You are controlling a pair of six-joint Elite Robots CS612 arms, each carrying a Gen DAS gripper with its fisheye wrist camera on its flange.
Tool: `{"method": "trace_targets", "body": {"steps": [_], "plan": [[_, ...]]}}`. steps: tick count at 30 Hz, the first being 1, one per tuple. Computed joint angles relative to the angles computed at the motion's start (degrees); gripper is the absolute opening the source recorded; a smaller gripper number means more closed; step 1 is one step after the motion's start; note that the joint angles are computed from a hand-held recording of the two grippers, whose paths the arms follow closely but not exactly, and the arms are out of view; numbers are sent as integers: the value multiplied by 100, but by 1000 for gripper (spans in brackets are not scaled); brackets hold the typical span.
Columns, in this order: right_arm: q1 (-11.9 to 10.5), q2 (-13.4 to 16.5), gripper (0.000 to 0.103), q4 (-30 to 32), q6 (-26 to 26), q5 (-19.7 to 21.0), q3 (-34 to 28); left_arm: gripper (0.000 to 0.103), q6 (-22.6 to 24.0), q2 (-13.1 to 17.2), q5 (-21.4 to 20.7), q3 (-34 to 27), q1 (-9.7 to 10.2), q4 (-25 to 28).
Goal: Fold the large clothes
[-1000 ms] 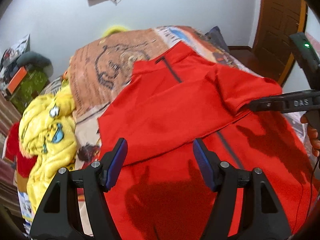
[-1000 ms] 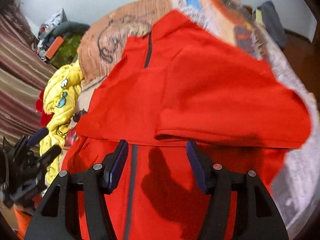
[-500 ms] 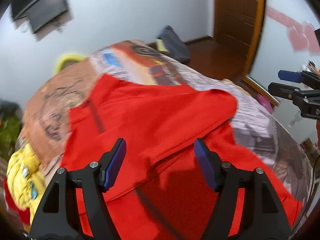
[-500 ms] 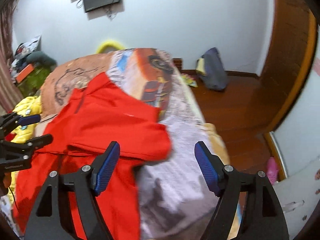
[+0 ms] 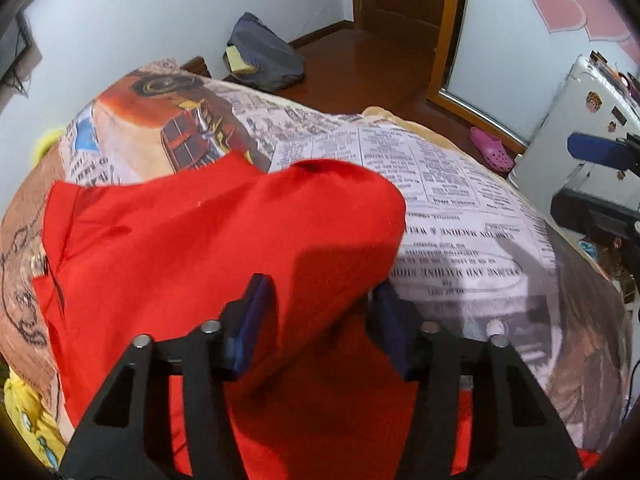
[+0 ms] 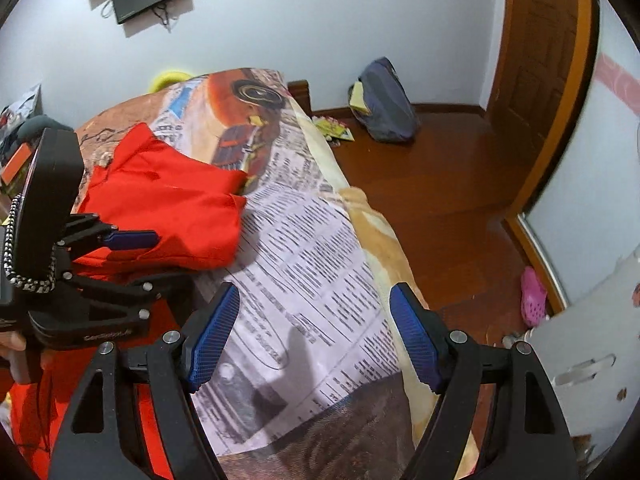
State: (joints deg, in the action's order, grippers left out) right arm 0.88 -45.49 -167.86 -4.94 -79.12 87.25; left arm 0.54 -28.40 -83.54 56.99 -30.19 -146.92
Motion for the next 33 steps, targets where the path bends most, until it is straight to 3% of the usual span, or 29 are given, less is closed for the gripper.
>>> {"method": "trace_targets", "body": {"steps": [6, 16, 24, 27, 33], "plan": [[-8, 42, 75, 135, -8, 18, -20, 5, -433, 9, -458, -16, 112, -367], [170, 73, 75, 101, -281, 40, -165, 2, -1125, -548, -3, 798, 325, -1721], [427, 229, 75, 311, -446, 180, -588, 2, -1486, -1216, 1144, 1852, 609, -2971], [556, 345, 75, 484, -543, 130, -825, 2, -1699, -1380, 1438, 2184, 733, -3145], [780, 656, 75, 1215, -731, -64, -1380, 2, -2044, -1521, 1647, 2682, 935, -3097]]}}
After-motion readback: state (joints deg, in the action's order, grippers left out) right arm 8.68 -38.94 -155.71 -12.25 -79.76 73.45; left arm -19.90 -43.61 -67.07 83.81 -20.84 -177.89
